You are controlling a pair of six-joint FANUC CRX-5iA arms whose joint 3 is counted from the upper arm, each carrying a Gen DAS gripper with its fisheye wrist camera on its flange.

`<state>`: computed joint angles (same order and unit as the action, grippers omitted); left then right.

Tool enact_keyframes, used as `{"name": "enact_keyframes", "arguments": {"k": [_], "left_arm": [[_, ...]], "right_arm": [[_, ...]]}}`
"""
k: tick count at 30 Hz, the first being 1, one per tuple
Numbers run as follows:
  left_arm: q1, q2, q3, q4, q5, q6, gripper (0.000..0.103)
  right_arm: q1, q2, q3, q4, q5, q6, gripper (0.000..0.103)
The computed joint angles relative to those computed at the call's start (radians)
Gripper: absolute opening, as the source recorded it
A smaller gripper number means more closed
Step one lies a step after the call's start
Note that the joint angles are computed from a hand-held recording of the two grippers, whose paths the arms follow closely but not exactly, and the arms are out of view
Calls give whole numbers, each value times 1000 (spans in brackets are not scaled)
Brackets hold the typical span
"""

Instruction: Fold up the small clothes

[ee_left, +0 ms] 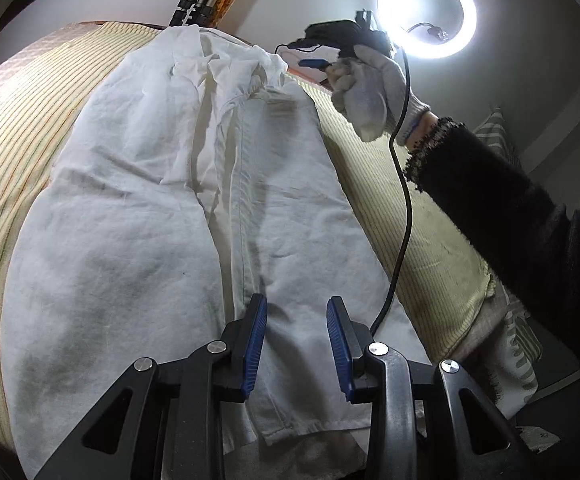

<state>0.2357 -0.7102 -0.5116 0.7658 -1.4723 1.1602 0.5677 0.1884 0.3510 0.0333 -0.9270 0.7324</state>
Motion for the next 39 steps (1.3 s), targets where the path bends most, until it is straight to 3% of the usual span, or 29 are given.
{"name": "enact_keyframes", "arguments": {"k": [3,9,11,13,16,21,26,33,39], "left_arm": [[-7,8,2,0,3,-13,31],[-9,13,6,-3,1,-28,31],[-11,15,7,-4,4,-28,31],[-10,15,6,-3,3,-31,31],[-17,14,8,-9,6,-32,31],[-22,14,7,-9,13,-30,31],[-22,12,4,-10,15,-39,31],[12,19,17,9,-24,-24,32],[192,-47,21,75,-139,-125,33]], "right_arm": [[-57,-30,-42,-175,32,71,40],[-99,-32,-89,-322,148,118,40],[-105,-5,-48,-355,123,168,34],[-122,24,3,-430,87,252,13],[-91,58,61,-330,23,242,3],[-11,177,283,21,-207,240,2],[54,313,431,180,-390,361,2],[33,165,282,144,-321,246,7],[77,-102,61,50,-207,191,7]]}}
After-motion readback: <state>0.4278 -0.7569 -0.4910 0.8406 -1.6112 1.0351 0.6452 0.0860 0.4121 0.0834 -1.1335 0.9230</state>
